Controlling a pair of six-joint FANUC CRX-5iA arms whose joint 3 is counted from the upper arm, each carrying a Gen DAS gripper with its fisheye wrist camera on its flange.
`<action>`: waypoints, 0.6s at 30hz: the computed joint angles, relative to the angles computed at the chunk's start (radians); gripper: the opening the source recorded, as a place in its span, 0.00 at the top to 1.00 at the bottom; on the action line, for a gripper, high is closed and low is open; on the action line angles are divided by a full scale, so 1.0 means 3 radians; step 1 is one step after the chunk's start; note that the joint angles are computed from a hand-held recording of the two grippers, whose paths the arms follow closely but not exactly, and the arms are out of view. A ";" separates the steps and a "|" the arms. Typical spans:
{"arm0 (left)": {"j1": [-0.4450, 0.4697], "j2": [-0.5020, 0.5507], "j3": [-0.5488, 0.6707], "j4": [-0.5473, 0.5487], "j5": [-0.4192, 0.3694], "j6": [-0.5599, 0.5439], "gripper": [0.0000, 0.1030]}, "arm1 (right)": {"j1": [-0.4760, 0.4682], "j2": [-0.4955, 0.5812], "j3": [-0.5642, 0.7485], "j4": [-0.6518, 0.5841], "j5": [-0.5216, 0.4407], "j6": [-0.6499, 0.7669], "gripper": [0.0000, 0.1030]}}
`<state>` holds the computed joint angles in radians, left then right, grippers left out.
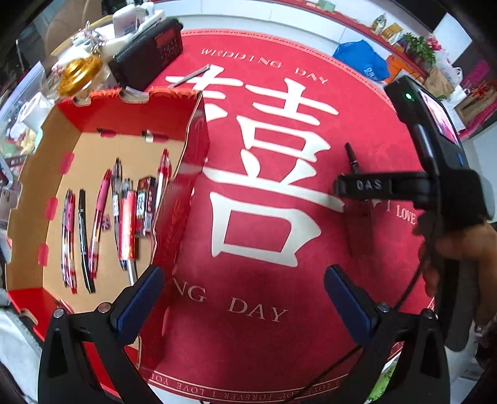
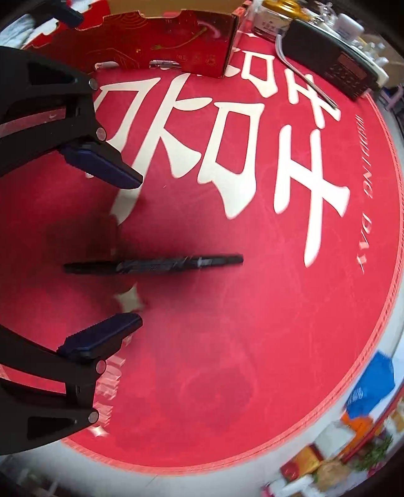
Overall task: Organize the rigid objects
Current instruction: 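Grasp the red rectangular case with left gripper while right grasps the black marker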
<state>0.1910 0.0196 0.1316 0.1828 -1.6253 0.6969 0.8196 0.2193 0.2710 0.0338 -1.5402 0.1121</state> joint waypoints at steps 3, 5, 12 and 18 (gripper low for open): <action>-0.0018 -0.0057 -0.0034 -0.0106 0.0009 0.0064 0.00 | -0.0028 -0.0009 -0.0064 0.0000 0.0152 0.0124 0.19; -0.0040 -0.0083 -0.0060 -0.0150 0.0035 0.0100 0.00 | -0.0018 0.0018 -0.0042 0.0051 0.0116 0.0275 0.23; -0.0233 -0.0136 -0.0170 -0.0233 0.0126 0.0351 0.00 | 0.0042 -0.0190 -0.0268 0.0133 -0.0041 0.0496 0.90; -0.0577 -0.0237 -0.0417 -0.0171 0.0250 0.0448 0.00 | 0.0277 -0.0710 -0.0786 -0.0083 -0.0076 -0.0012 0.90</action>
